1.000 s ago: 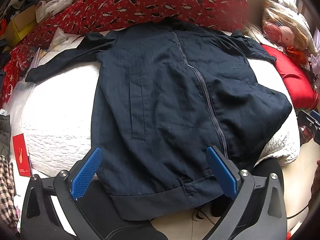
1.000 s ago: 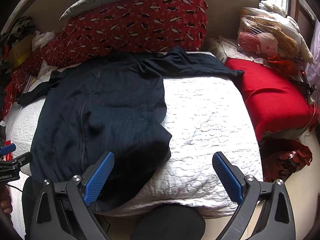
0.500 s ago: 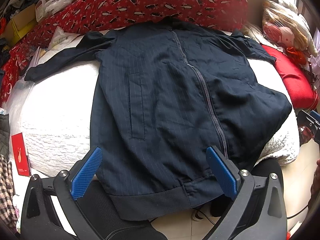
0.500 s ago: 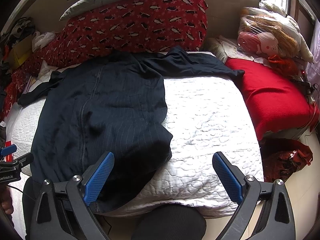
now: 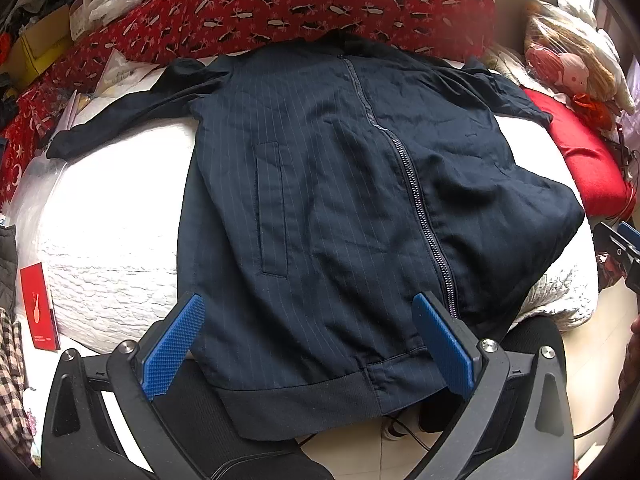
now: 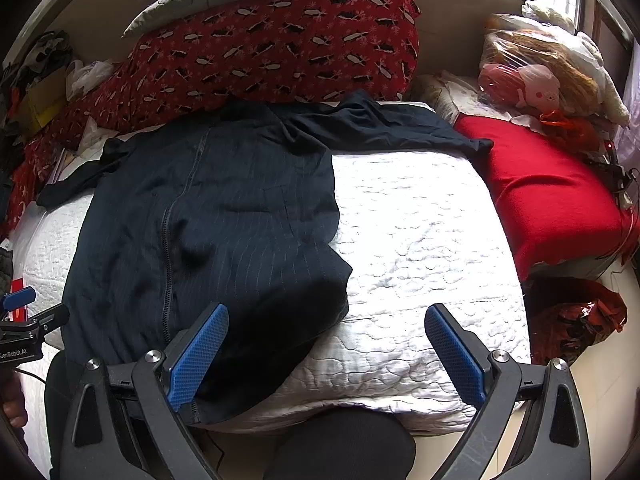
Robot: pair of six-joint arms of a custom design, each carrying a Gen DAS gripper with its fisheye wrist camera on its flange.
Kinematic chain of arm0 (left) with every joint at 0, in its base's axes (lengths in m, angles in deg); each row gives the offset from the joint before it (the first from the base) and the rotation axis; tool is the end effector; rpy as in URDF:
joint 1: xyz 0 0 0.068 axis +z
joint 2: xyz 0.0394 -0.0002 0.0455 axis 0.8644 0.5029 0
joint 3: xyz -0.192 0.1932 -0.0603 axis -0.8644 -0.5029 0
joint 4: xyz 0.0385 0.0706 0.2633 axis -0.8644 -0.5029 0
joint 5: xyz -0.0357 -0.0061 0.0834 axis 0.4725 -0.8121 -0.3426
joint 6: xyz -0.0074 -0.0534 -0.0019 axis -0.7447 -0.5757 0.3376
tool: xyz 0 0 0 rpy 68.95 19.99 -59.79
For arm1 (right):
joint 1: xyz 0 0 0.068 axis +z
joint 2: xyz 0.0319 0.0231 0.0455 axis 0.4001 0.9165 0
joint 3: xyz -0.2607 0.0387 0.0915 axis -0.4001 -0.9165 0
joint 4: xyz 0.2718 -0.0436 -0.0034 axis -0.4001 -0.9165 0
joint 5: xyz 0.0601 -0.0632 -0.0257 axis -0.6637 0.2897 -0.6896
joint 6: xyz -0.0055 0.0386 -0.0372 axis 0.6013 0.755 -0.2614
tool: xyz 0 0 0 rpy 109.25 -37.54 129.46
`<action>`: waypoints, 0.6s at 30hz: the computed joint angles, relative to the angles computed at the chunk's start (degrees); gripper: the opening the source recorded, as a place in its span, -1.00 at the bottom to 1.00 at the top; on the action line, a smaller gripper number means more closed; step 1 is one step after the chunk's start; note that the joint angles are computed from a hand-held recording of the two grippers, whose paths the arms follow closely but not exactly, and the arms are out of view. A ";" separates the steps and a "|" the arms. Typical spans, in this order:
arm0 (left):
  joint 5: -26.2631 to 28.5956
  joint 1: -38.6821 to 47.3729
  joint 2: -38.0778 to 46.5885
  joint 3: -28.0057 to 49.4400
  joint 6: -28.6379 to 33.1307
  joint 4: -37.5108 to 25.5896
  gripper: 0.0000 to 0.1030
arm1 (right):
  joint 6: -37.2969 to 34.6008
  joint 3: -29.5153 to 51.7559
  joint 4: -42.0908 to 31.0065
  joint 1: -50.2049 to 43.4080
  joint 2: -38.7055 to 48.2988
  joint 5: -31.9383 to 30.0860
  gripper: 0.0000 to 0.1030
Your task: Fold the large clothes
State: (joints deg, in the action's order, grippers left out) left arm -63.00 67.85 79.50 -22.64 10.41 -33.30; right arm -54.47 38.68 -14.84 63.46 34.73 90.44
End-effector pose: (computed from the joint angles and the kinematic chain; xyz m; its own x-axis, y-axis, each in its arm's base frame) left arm 0.2226 0.0277 0.2474 -0.9034 0.0547 -0.4253 0.0686 0.9975 -0.0173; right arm 0.1519 0.1099 0.2585 -0.7812 -0.0419 -0.6229 -0.0574 0.9983 0.0048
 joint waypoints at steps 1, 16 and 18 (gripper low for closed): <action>-0.05 0.01 -0.04 -0.06 0.03 0.08 1.00 | 0.11 0.03 -0.03 0.04 0.04 0.03 0.92; 1.40 4.17 3.95 1.24 1.78 1.23 1.00 | -1.79 -1.80 3.12 -3.55 -0.25 -4.17 0.92; 1.82 8.00 6.67 2.63 2.56 1.14 1.00 | -3.38 -2.78 3.75 -6.91 -1.06 -6.36 0.92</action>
State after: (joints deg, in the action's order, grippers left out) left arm -61.18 75.85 86.17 -20.01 12.97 -32.16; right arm -57.85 35.89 -11.09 56.55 33.67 84.08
